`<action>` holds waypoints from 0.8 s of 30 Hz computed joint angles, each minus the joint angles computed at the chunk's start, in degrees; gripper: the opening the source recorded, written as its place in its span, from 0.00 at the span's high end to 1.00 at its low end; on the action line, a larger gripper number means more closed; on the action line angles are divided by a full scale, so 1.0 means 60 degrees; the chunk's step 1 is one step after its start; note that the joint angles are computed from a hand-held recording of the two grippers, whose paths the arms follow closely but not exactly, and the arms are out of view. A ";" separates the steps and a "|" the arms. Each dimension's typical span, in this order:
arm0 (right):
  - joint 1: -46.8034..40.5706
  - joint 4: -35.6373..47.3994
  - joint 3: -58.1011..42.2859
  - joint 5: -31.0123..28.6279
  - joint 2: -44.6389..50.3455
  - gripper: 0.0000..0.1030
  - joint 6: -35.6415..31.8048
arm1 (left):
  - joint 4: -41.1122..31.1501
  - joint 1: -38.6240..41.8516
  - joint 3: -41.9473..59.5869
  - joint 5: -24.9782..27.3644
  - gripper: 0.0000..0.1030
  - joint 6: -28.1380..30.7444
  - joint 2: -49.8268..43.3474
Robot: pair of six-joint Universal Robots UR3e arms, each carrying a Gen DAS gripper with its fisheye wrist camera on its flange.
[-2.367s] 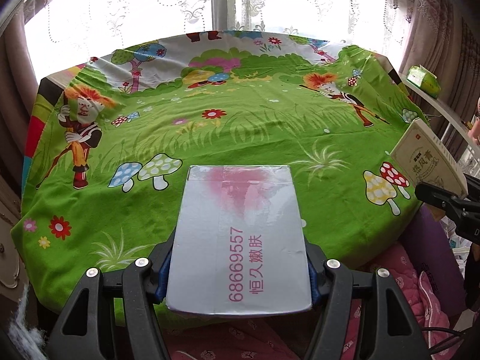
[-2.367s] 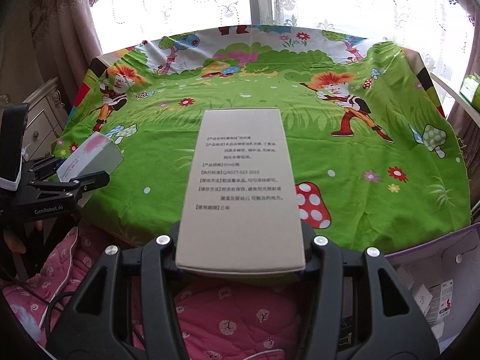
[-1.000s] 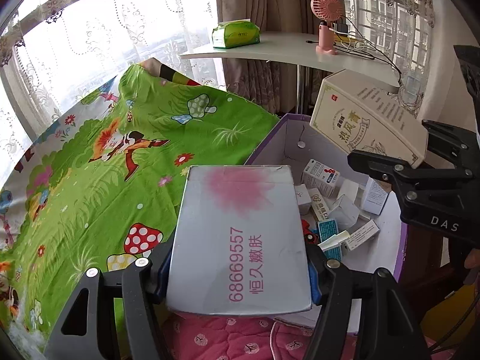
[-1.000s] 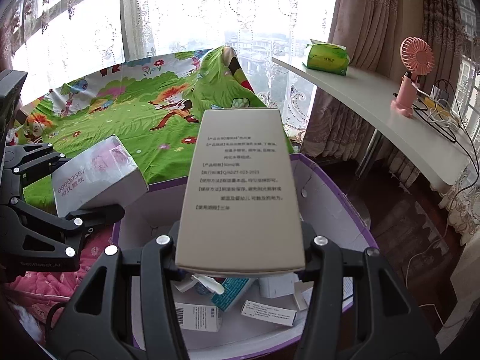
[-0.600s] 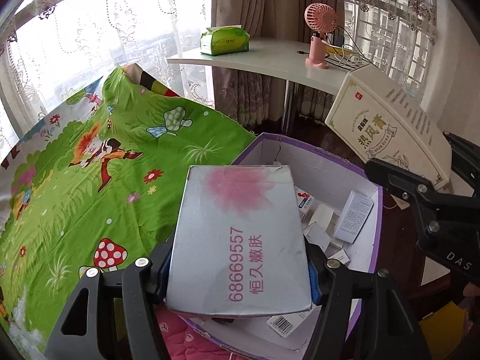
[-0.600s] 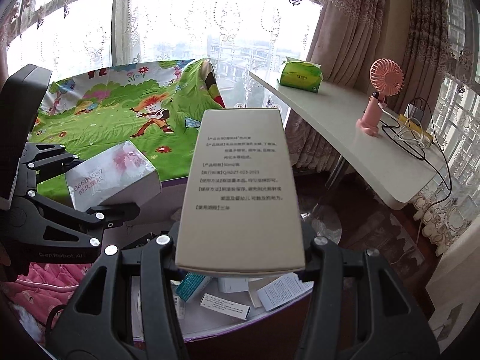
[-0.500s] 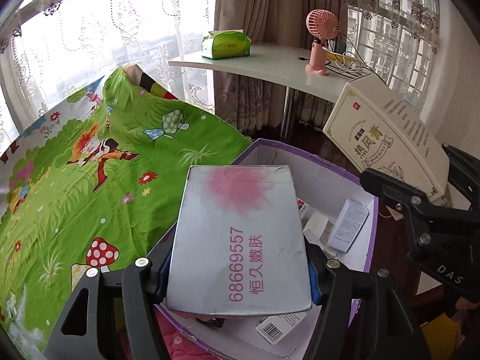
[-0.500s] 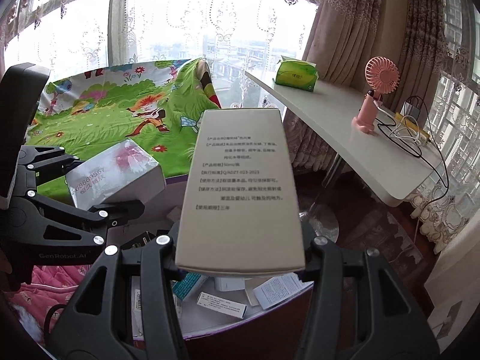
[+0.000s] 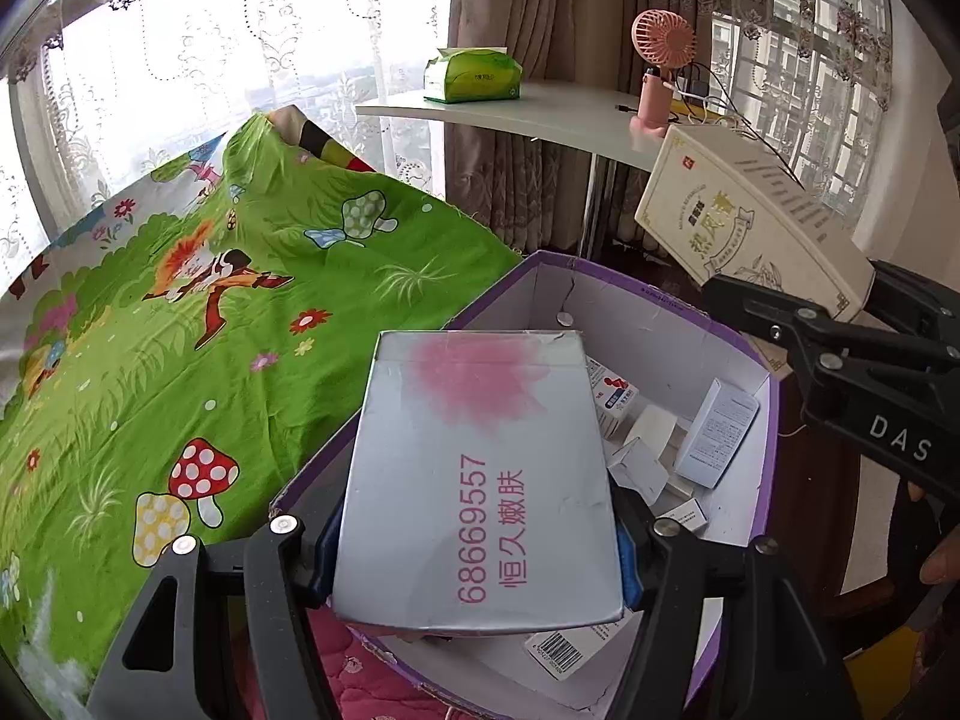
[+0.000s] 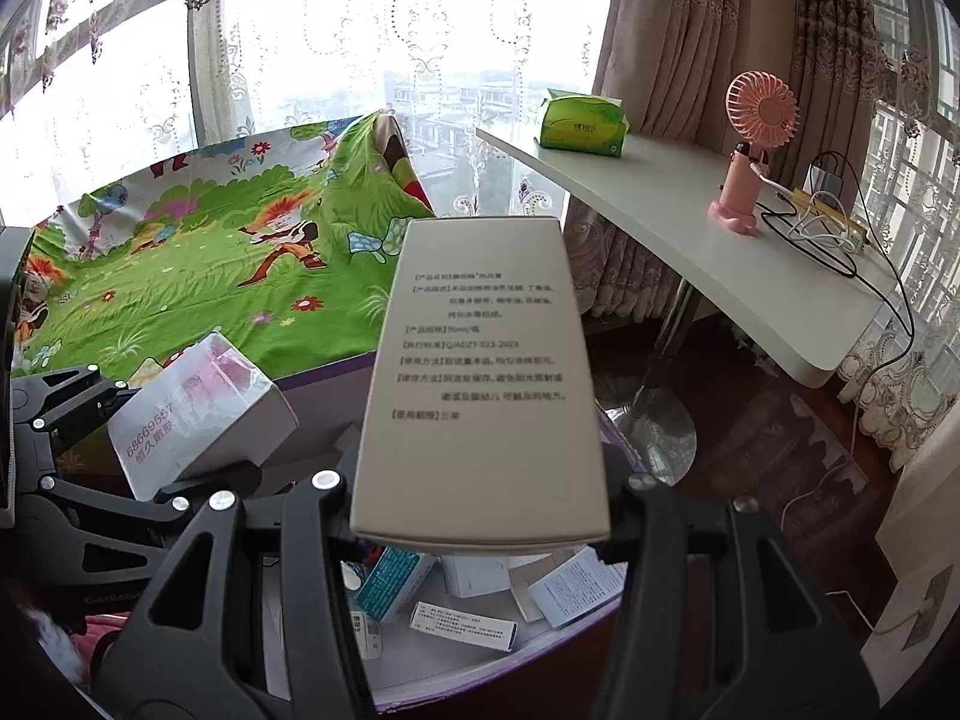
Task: Organize rigid objects
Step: 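Carry the pink-print box and the beige box over the storage box, then release the pink-print box and the beige box into the storage box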
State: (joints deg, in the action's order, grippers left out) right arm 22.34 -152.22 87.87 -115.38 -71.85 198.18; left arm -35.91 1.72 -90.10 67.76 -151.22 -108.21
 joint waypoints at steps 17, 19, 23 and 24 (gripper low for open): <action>-0.0040 -0.0137 -0.0143 0.0194 0.0248 0.47 -0.0143 | 0.0182 0.0087 -0.0236 -0.0328 0.35 -0.0080 0.0157; -0.0043 -0.0139 -0.0148 0.0199 0.0253 0.47 -0.0148 | 0.0170 0.0089 -0.0225 -0.0317 0.35 -0.0102 0.0155; -0.0039 -0.0128 -0.0203 0.0212 0.0297 0.47 -0.0152 | 0.0214 0.0112 -0.0220 -0.0345 0.35 -0.0149 0.0135; -0.0054 -0.0146 -0.0200 0.0235 0.0306 0.47 -0.0154 | 0.0250 0.0116 -0.0225 -0.0347 0.35 -0.0152 0.0131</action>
State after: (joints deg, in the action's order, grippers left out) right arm 22.02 -153.09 86.67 -113.97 -70.02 197.25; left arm -34.41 2.41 -91.45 65.67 -152.13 -107.43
